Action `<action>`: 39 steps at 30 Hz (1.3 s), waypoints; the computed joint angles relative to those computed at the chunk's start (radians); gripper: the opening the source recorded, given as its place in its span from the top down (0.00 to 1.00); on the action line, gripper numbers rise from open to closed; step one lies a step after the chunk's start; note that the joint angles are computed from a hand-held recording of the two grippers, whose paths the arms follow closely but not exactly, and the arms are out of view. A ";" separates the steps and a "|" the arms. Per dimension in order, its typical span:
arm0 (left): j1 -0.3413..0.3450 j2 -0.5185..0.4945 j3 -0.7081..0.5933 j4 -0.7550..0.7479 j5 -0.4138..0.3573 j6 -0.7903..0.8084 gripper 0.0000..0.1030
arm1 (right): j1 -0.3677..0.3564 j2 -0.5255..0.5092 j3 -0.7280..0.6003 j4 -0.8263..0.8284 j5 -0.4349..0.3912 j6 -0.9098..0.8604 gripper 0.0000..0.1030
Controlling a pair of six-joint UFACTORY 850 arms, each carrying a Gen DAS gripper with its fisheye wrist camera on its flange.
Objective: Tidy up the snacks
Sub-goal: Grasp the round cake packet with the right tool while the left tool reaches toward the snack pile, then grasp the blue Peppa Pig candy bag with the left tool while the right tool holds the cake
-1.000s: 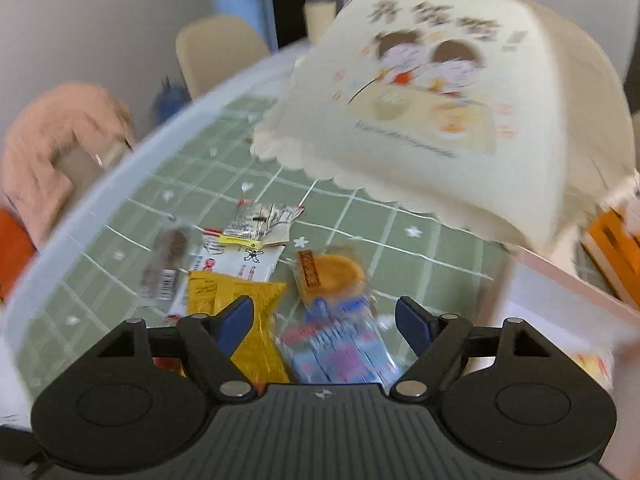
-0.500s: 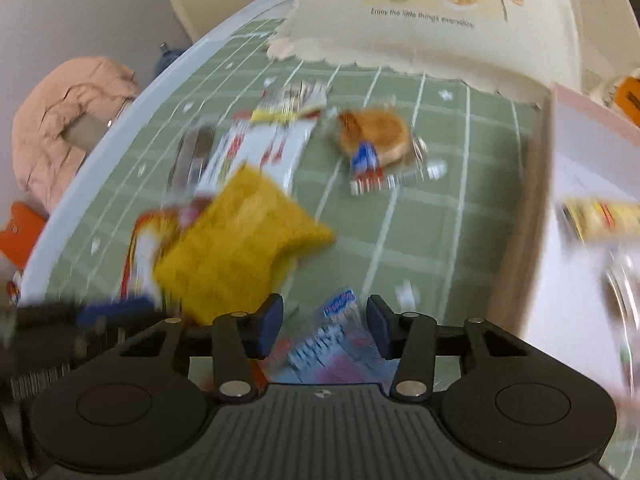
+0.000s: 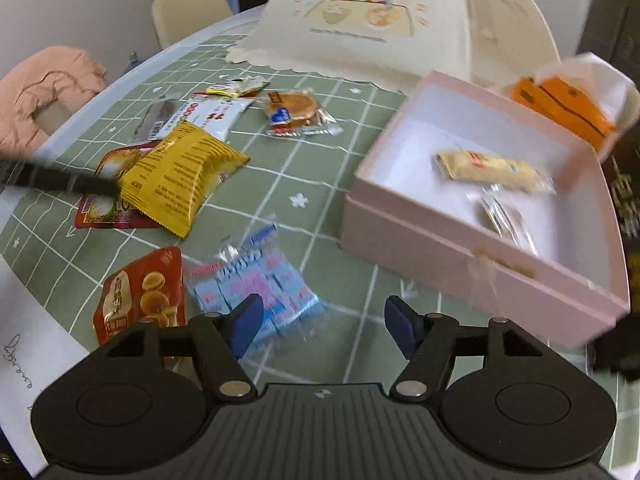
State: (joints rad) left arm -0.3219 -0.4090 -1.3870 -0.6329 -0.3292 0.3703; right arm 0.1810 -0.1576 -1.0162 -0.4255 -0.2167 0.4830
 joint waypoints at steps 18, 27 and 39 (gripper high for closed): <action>0.036 0.020 0.025 -0.193 -0.174 0.420 0.70 | -0.012 -0.568 -0.879 0.457 -0.347 -0.499 0.15; 0.052 0.027 0.059 -0.203 -0.291 0.471 0.70 | 0.004 -0.627 -0.960 0.462 -0.482 -0.508 0.49; -0.025 -0.063 -0.027 -0.185 -0.414 0.322 0.71 | -0.035 -0.045 -0.185 0.537 -0.152 -0.571 0.49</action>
State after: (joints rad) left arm -0.3470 -0.4715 -1.4144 -0.8179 -0.7428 0.6924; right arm 0.1462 -0.2028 -1.2016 0.1112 -0.3692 -0.0877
